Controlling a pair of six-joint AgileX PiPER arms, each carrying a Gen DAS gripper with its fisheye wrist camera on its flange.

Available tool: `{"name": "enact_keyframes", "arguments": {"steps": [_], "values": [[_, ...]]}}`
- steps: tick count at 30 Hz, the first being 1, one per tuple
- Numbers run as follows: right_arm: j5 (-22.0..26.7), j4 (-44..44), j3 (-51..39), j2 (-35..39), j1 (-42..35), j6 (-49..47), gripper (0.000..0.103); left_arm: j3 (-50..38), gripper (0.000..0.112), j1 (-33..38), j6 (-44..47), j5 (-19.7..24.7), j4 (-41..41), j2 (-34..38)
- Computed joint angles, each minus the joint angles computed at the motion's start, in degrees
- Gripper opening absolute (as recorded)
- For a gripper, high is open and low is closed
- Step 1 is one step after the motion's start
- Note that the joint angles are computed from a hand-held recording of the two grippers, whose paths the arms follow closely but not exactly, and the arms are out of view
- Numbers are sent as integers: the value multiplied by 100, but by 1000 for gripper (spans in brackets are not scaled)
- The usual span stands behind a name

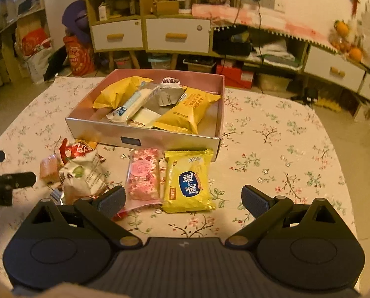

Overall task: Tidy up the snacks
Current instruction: 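Withdraw both tools from the box toward the remaining snacks, then grasp the pink wafer bar with the left tool while the right tool grasps the pink nougat packet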

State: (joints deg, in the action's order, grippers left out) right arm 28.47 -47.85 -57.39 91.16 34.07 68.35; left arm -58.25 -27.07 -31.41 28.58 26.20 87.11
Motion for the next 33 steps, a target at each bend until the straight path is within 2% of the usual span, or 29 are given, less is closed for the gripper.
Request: {"name": "enact_keyframes", "arguments": {"steps": [6,10,14,16,19,23,26,30,33], "values": [[-359,-1342,299,74,87,1043,98,247,95,56,-834,-593,606,118],[-647,-1490,255,212,23,1040,89,185,93,73,-1026,-734,592,320],[-913,-1143,165,297,-106,654,78,65,86,143,-886,-823,266,497],[-1027,-935,121,329,-174,442,70,38,79,179,-746,-874,94,548],[-1137,-346,21,410,-260,-127,61,-21,67,276,-118,-925,-547,639],[-1313,571,-86,512,-342,-1022,57,-52,56,397,759,-994,-1406,677],[-1310,1137,-180,577,-332,-1656,55,-112,47,482,1499,-918,-2086,678],[-1149,2022,-360,681,-325,-2587,43,-194,39,583,2064,-750,-2573,674],[-1027,2004,-411,722,-302,-2629,38,-303,36,710,2471,-523,-2882,677]]}}
